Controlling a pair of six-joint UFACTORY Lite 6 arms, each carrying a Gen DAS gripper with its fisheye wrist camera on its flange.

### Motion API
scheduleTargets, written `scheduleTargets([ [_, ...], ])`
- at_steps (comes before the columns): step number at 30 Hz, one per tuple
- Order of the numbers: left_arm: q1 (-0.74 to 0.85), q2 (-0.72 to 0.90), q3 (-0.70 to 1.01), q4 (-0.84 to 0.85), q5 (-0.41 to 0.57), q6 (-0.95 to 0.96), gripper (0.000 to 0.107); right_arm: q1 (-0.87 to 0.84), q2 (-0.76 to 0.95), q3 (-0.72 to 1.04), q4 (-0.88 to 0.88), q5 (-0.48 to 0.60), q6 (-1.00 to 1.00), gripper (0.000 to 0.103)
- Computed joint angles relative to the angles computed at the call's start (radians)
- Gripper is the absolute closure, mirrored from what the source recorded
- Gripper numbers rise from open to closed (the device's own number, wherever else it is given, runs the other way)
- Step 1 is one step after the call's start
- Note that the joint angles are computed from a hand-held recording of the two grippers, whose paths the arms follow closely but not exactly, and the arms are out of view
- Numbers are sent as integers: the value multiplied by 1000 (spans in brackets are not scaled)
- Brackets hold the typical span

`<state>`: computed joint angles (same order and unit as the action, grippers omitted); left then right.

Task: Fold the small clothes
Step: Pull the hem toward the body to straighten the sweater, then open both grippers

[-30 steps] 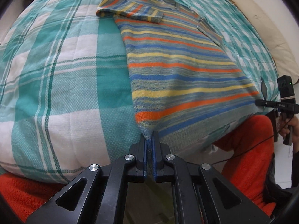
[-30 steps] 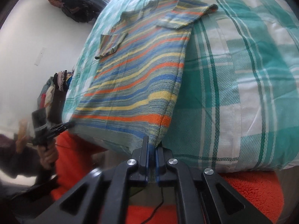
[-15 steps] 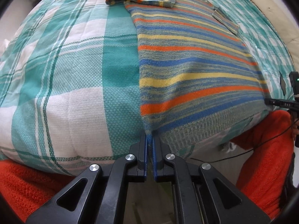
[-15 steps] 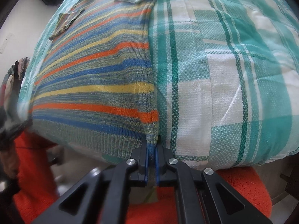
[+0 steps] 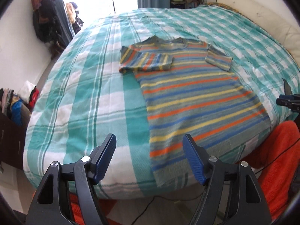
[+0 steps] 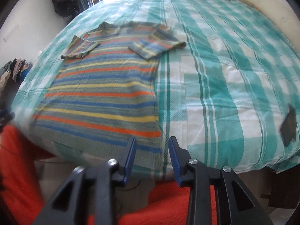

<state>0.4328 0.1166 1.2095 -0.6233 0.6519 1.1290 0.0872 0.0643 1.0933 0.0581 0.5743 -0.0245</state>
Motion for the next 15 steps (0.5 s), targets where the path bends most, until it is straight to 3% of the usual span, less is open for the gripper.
scheduleTargets([
  [2,-105,38,-9,-47,-95,9,30,59,56,50,43,-68,0,52],
  [6,-298,182,-79,156,-364,-204,31,116,245,107,221,-195,-87,52],
  [8,-290,249,-160,146,-425,-148,34,116,341,94,230,-215,-59,52],
  [9,-262,219,-202,79,-440,-75,35,105,377,68,276,-215,-88,51],
  [11,-204,124,-297,-52,-424,113,33,90,324,-71,470,-332,-247,51],
  [13,-152,68,-343,-39,-381,156,32,93,263,-158,595,-377,-361,51],
  [15,-132,22,-396,58,-385,110,31,91,252,-167,601,-381,-348,51],
])
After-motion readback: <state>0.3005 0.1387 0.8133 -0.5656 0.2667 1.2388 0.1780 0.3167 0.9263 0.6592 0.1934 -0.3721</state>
